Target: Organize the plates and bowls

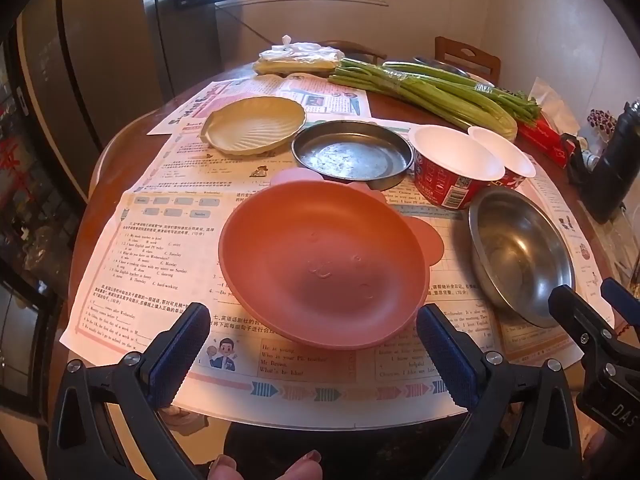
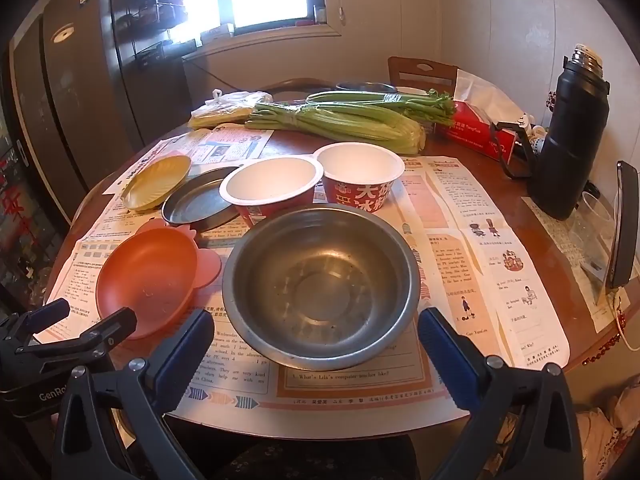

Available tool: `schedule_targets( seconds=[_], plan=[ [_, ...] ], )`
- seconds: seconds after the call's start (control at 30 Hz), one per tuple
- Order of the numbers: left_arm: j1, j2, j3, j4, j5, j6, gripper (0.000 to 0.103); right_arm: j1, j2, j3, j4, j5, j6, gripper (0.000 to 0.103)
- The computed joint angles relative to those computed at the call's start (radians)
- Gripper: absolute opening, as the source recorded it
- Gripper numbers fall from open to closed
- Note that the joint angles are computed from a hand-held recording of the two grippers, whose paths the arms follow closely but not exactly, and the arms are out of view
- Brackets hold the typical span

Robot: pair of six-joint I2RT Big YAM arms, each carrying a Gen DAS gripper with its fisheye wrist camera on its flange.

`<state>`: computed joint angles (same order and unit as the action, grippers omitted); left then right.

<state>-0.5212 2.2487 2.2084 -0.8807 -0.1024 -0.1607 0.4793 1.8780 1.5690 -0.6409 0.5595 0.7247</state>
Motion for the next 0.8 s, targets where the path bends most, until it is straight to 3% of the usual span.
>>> schedule_targets(
  seconds=[0.8],
  plan=[
    [0.005,0.011,0.032,-0.020,0.004,0.007,0.103,-0.002,0.007,0.023,-0.017,-0.005,-0.023,0.102]
  ],
)
